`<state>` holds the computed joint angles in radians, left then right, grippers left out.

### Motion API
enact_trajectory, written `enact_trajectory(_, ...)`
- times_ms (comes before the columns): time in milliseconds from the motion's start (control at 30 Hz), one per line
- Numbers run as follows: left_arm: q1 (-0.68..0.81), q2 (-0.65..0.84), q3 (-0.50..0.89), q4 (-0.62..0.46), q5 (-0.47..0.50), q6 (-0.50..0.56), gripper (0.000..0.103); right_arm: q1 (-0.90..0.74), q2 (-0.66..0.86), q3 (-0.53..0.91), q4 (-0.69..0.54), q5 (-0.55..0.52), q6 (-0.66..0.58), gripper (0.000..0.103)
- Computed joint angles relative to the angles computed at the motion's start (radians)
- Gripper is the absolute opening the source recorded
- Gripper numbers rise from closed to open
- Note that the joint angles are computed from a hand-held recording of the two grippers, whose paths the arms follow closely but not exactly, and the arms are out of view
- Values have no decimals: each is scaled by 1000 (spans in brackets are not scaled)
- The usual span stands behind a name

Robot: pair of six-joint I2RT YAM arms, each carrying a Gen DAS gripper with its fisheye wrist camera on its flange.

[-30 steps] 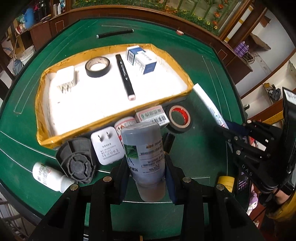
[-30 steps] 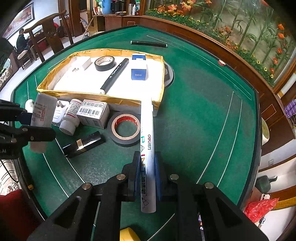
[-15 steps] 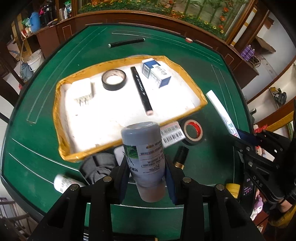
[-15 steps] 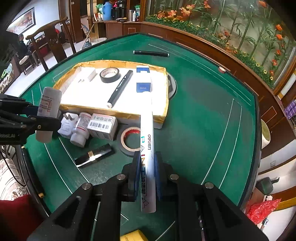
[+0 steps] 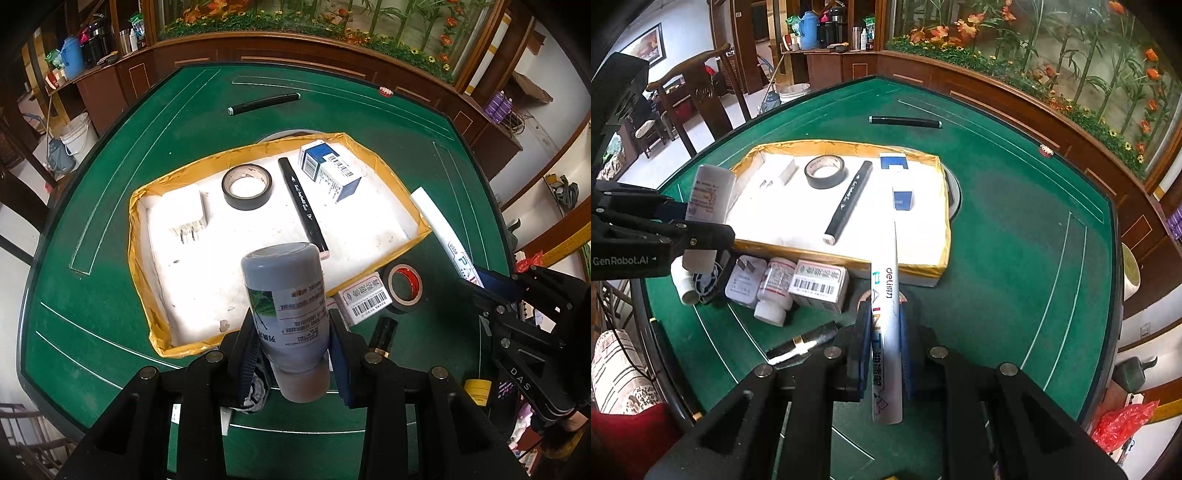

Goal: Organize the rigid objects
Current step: 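Carry the bottle in the left tool and paint marker in the right tool over the tray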

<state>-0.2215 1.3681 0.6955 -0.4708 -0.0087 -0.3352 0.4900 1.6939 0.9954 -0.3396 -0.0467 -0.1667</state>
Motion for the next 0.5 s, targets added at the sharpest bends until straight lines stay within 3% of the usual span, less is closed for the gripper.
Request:
enact_trajectory(367, 52, 55, 29, 20, 26, 61, 37, 31, 62, 68, -11, 14, 31, 14)
enact_trajectory(500, 100, 94, 44, 32, 82, 87, 37, 28, 100, 111, -32, -6, 50, 14)
